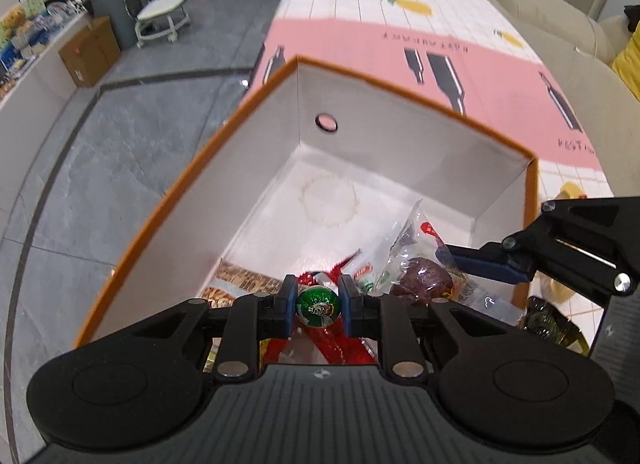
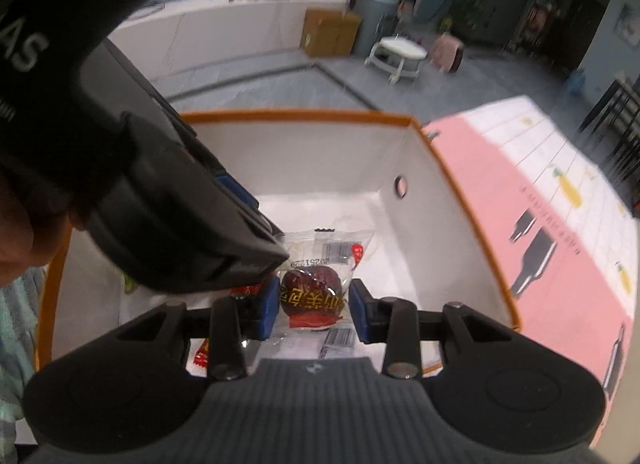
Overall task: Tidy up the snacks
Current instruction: 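Carry both items over the orange box and open both tools to drop them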
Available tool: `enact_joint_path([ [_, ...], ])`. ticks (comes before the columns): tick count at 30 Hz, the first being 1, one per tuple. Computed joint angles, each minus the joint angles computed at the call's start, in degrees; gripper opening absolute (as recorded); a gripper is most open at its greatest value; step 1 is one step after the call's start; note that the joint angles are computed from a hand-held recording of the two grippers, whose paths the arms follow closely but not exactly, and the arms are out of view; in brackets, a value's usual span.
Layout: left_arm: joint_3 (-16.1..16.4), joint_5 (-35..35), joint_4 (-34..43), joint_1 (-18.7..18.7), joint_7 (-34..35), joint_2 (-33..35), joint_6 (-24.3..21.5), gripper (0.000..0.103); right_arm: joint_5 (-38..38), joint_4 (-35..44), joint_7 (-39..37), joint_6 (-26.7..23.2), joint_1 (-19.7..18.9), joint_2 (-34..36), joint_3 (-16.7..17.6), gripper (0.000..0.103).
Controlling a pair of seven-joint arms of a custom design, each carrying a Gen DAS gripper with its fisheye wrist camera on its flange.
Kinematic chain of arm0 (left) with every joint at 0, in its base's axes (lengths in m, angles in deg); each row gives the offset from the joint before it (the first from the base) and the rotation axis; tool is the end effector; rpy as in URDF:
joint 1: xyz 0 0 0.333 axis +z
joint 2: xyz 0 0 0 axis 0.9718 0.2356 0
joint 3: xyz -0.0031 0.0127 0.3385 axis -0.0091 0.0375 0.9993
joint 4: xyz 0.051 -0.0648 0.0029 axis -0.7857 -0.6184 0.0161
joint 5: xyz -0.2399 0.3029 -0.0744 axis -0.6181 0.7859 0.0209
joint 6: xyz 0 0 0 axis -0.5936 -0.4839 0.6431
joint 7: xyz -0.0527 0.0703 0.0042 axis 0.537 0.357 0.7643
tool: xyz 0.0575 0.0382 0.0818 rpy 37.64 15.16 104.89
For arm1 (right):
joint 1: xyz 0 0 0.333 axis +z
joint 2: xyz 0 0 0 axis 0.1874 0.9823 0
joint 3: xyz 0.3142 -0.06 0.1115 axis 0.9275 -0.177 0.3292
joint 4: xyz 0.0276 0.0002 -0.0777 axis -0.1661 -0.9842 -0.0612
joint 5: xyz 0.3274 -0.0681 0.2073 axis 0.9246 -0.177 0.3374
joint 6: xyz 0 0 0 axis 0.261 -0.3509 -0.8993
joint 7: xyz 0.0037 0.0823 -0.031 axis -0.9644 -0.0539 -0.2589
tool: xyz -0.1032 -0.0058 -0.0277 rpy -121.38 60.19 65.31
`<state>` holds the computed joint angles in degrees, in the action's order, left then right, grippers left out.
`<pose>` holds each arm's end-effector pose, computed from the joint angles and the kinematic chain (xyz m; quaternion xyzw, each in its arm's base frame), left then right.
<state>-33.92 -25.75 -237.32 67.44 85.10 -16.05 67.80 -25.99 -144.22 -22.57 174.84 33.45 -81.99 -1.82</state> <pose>0.4107 -0.1451 0.4168 -0.7114 0.6680 -0.1554 0.1537 0.4443 0.1675 0.4200 -0.9143 0.2697 -0.1347 0.2705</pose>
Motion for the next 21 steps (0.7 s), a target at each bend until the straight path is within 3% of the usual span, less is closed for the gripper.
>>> enact_joint_path([
  [7, 0.5, 0.0, 0.4, 0.3, 1.7, 1.7, 2.2, 0.023, -8.3, 3.5, 8.6, -5.0, -2.7, 3.4, 1.4, 0.034],
  [14, -0.8, 3.6, 2.1, 2.2, -0.7, 4.6, 5.1, 0.023, -12.5, 3.4, 12.6, -4.4, -3.4, 5.0, 2.1, 0.035],
  [21, 0.5, 1.7, 3.2, 1.1, 1.2, 6.1, 5.6, 0.025, -14.0, 5.0, 15.5, -3.4, -3.9, 7.0, 2.3, 0.036],
])
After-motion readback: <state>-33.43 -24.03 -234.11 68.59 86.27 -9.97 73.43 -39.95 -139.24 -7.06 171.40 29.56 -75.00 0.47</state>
